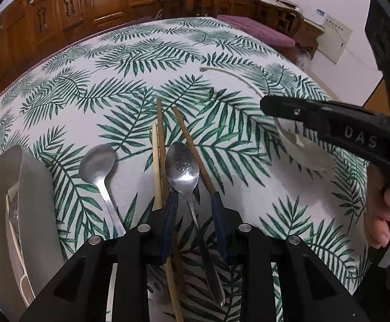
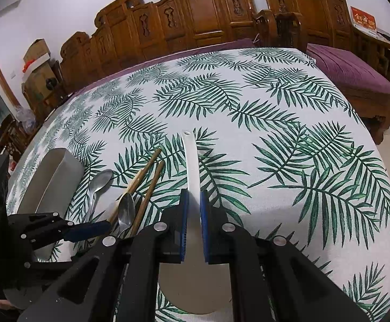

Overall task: Organize utensils
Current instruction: 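Grasp a steel spoon with the left tool while the right tool holds the white knife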

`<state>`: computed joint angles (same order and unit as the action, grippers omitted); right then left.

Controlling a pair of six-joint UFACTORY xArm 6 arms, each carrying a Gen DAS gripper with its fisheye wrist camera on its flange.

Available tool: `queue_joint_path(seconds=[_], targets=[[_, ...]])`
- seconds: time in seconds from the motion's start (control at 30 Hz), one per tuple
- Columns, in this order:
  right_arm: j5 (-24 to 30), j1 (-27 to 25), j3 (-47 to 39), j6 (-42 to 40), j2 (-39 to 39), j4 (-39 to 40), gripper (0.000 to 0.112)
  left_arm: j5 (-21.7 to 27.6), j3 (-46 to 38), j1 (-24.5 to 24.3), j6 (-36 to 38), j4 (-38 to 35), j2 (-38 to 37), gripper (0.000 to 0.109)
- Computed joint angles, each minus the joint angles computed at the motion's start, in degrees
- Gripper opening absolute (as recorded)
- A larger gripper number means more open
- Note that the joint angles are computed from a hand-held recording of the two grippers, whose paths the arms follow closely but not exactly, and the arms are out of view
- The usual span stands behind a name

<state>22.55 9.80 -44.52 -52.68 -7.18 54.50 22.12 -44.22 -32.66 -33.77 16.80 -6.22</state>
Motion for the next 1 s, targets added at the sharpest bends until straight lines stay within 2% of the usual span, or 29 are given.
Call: queue_joint_path(seconds=[0.3,0.43,0.57,0.7,0.8,1.0], targets=[[0.0,0.1,0.1,0.2,0.0,0.0,0.011,1.3,-3.2,1.0,-1.4,1.9,2.9,0.025],[0.2,0.0,0.0,-0.2,0.0,0.3,0.011,1.8,-5.3,1.3,-1.4,2.2,4.7,0.032],[0.3,-0.2,-0.1,-0.1,0.1,0.3,0.011,2.6,-7.2,1.3,-2.3,3.8,6.3,0.033],[0.4,-0.2,-0.1,-0.5,0.1,0.6,0.011,2.7,-8.4,1.4,-2.6,4.4,7.3,0.033],[0.4,-0.2,0.0,-0.4,0.1,0.5,0.011,2.5,-8.2,1.4,-2.6,4.6,7.2,0.027],[0.0,0.2,0.2,-0.4,-0.3,0.8,0.011,0.8,-4.8,1.3,-2.9,4.8,3.1,0.026]])
